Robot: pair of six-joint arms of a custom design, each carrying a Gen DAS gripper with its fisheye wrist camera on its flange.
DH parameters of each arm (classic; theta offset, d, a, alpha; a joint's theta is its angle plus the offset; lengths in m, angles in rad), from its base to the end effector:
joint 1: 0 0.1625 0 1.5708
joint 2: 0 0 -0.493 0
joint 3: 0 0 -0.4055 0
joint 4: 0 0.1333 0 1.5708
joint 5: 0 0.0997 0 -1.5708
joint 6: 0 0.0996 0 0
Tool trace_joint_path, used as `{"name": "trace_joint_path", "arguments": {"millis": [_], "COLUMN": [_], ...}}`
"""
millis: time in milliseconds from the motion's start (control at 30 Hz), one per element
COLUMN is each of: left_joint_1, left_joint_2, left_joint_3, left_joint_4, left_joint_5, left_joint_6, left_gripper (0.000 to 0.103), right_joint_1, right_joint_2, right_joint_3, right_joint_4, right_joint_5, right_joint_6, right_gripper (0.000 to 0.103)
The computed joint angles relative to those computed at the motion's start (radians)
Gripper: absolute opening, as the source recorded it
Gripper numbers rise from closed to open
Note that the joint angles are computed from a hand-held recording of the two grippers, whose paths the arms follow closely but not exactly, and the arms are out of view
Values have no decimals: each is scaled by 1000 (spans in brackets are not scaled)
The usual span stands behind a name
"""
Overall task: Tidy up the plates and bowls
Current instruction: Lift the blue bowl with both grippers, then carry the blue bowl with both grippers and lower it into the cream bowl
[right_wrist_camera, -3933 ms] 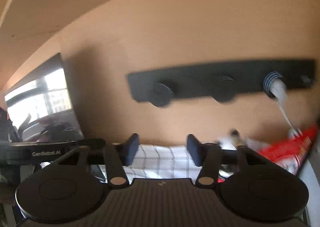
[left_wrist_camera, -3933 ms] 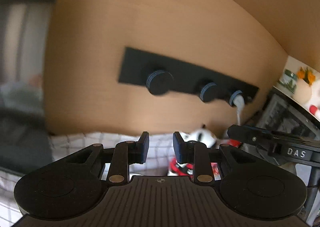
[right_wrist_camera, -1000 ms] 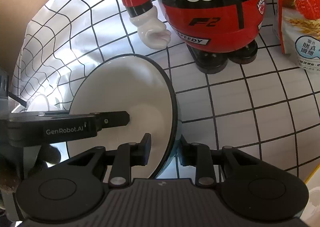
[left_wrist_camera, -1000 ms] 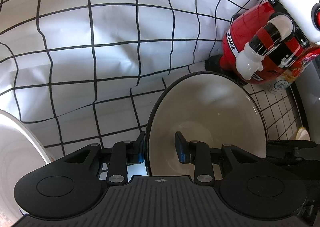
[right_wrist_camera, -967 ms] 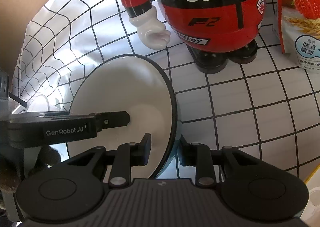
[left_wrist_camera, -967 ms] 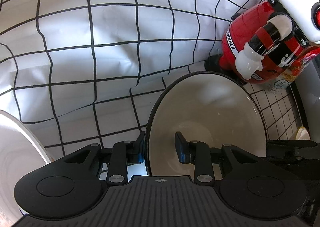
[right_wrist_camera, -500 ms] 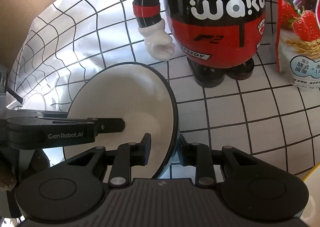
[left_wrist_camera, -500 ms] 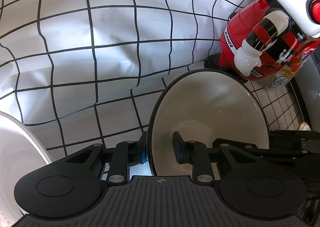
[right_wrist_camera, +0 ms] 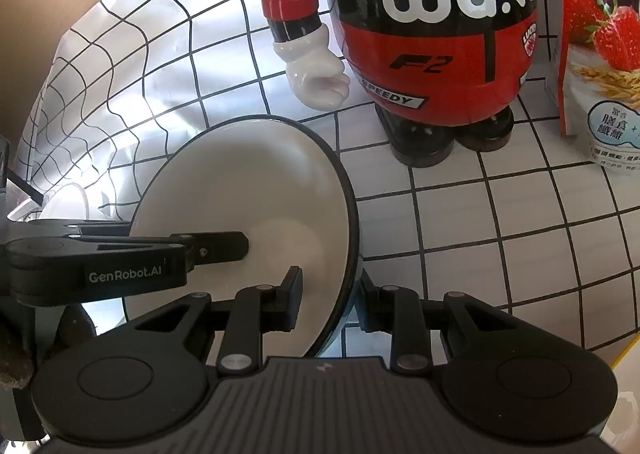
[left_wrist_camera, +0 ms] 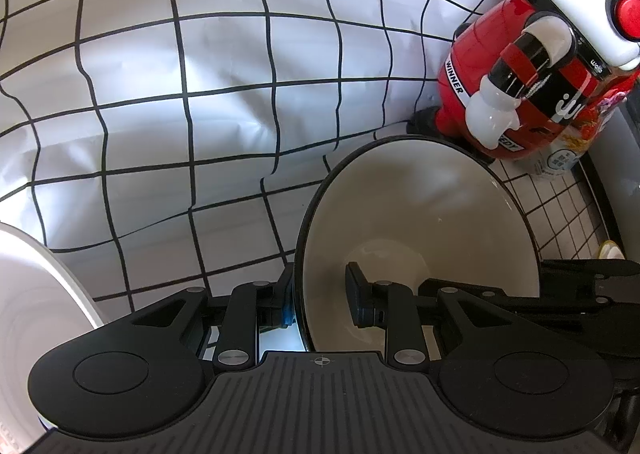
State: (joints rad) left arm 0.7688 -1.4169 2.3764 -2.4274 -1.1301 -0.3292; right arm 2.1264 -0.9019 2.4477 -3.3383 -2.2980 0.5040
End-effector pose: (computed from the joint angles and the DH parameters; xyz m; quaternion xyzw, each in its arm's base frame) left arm -0.1640 -0.4032 0.2178 0.2392 0.9448 -0.0746 0.2112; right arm 0.2835 -0.3295 0.0932 -0.0154 -0.9296 0.2678 0.2528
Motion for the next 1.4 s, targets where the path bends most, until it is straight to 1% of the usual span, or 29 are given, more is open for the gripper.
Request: {"name": "trace_joint_path", "arguments": {"millis": [300, 400, 533, 667, 800, 933, 1067, 1200, 1400], "left_joint_1": [-2, -10, -11, -19, -34, -75, -130, -209, -358], "left_joint_2": [-2, -2, 6, 11, -5, -40, -95, -173, -304], "left_joint_3": [4, 10, -4, -15, -21, -17, -28, -43, -56], "left_joint_4": [-8, -14, 9, 28, 45, 55, 105, 215, 422], "left_joint_5": [3, 16, 29, 43, 49, 75, 96, 116, 117], "left_joint_6": [4, -30, -92, -101, -117, -136, -173, -246, -413], "left_gripper": [28, 28, 24, 24, 24, 24, 24, 24, 23], "right_joint_1": [-2, -1, 5, 15, 26, 60, 114, 187, 314], "right_joint_2": [0, -1, -1, -2, -14, -26, -49, -75, -134], "right_joint_3": [-6, -10, -27, -35, -34, -42, -51, -54, -43], "right_joint_4": [14, 27, 73, 81, 68, 62, 68, 87, 167], "right_joint_5": [1, -6, -24, -32, -35, -57, -81, -106, -138], "right_joint_6": [-21, -19, -11, -1, -14, -27, -41, -32, 16], "right_gripper": [28, 28, 27, 27, 27, 27, 27, 27, 27]}}
